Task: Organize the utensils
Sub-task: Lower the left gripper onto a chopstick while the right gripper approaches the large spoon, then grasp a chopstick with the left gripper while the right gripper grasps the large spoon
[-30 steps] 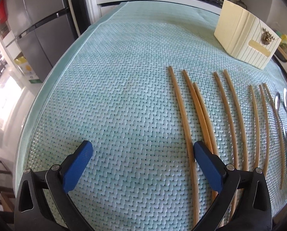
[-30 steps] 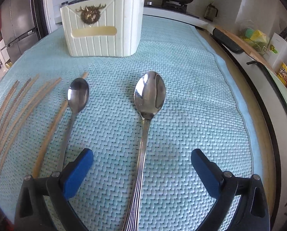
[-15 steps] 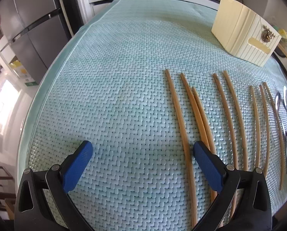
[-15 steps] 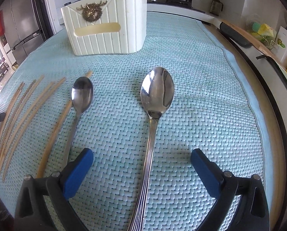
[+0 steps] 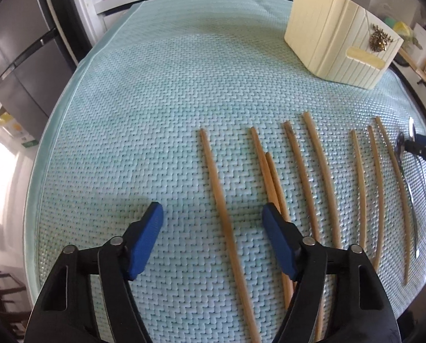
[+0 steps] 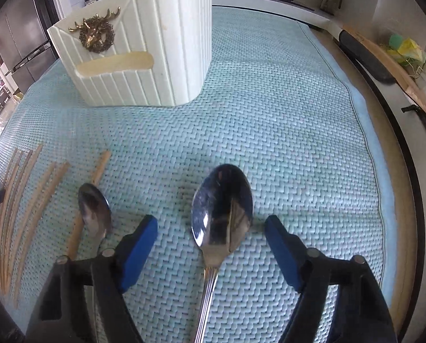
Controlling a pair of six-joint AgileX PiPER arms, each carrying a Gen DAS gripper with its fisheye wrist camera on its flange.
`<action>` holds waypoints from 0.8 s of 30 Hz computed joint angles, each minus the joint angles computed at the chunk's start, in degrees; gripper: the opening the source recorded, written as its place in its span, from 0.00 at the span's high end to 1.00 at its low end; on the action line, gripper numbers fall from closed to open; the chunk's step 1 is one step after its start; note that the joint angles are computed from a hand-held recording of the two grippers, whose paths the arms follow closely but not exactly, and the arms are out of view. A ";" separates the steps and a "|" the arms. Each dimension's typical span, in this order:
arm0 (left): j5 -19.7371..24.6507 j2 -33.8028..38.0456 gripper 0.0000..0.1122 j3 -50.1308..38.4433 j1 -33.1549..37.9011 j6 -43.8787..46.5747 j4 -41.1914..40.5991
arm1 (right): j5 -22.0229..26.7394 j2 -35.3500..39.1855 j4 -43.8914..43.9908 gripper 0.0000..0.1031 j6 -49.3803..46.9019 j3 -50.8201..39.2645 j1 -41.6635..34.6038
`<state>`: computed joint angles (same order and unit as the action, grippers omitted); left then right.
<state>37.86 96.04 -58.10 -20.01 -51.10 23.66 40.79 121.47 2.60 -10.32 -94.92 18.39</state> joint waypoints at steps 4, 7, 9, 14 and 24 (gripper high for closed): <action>0.31 2.93 0.73 -4.69 0.28 2.58 -0.24 | 3.48 3.38 1.17 0.60 -1.02 -6.66 0.21; 0.32 4.99 0.95 -7.42 0.35 3.43 0.82 | 5.45 4.61 4.33 0.60 -2.34 -9.51 -0.85; -0.04 5.92 0.97 -8.50 0.37 2.82 1.58 | 4.39 3.86 6.75 0.60 -3.86 -8.72 -1.78; -3.47 0.70 0.97 -5.16 -0.72 -2.22 4.13 | -1.48 -3.21 16.02 0.60 -12.04 0.07 -4.20; 0.69 -14.88 0.97 -1.98 -7.32 -11.15 13.71 | -9.69 -22.55 31.39 0.60 -29.02 18.24 -4.34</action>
